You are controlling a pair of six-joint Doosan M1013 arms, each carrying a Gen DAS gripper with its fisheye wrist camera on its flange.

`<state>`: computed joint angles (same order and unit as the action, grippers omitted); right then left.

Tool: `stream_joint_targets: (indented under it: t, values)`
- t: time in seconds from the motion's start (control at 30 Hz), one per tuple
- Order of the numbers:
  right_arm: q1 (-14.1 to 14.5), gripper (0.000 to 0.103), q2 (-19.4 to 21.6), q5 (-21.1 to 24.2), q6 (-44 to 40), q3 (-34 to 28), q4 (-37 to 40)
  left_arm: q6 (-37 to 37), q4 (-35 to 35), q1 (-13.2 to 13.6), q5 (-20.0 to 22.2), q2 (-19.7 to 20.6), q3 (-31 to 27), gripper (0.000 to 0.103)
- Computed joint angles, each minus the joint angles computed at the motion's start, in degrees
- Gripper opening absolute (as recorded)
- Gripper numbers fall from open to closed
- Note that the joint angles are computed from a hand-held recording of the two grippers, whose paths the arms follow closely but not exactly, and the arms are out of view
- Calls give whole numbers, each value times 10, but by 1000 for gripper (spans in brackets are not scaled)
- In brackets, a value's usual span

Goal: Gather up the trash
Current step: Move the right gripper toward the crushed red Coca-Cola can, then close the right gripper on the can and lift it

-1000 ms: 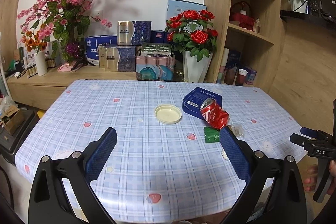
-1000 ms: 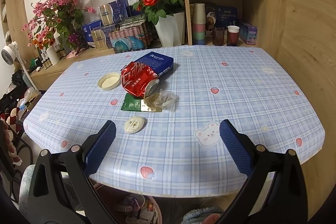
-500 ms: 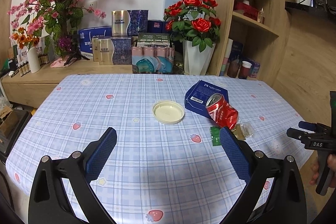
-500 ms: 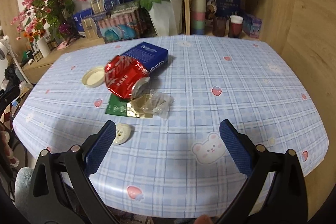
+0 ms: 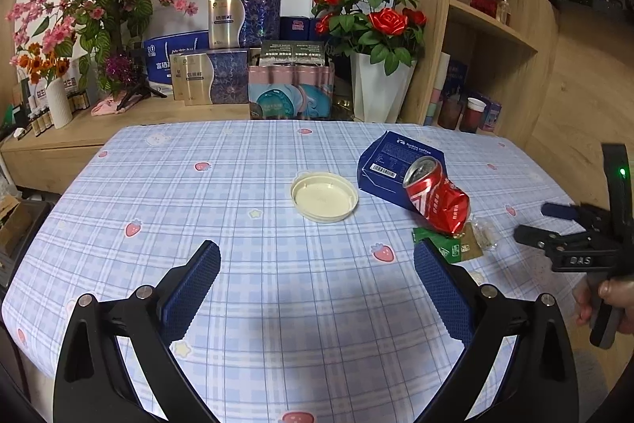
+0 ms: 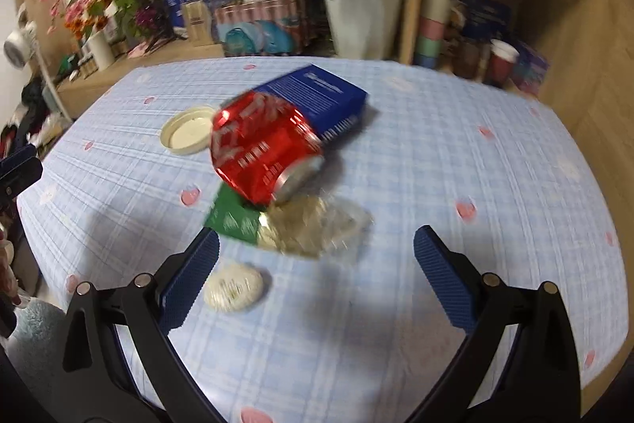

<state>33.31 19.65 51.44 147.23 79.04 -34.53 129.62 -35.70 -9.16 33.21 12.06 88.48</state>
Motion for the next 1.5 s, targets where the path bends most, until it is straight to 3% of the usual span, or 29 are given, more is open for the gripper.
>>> stream_joint_targets:
  t: [0.2, 0.47, 0.5, 0.53, 0.73, 0.83, 0.93, 1.17, 1.5]
  values:
    - [1, 97, 68, 30, -102, -90, 11, -24, 14, -1, -6, 15, -15, 96]
    - [-11, 97, 156, 131, -158, -207, 10, -50, 40, 1, 4, 34, -34, 96]
    - [-13, 95, 159, 135, -160, -209, 13, -51, 42, 1, 6, 37, -36, 96]
    - [-15, 86, 160, 136, -162, -210, 18, -51, 43, 1, 9, 39, -39, 96]
    - [-24, 36, 135, 108, -158, -182, 51, -49, 47, -1, 19, 50, -46, 96]
    - [-26, 20, 108, 81, -137, -148, 45, -43, 42, -4, 26, 53, -50, 96]
    - [-34, 11, 79, 52, -103, -112, 40, -39, 40, -8, 37, 58, -56, 95]
    - [-43, 10, 39, 14, -35, -61, 8, -65, 68, -20, 79, 81, -85, 95]
    - [-44, 10, 8, -10, 21, -18, -43, -180, 162, -46, 176, 161, -196, 95]
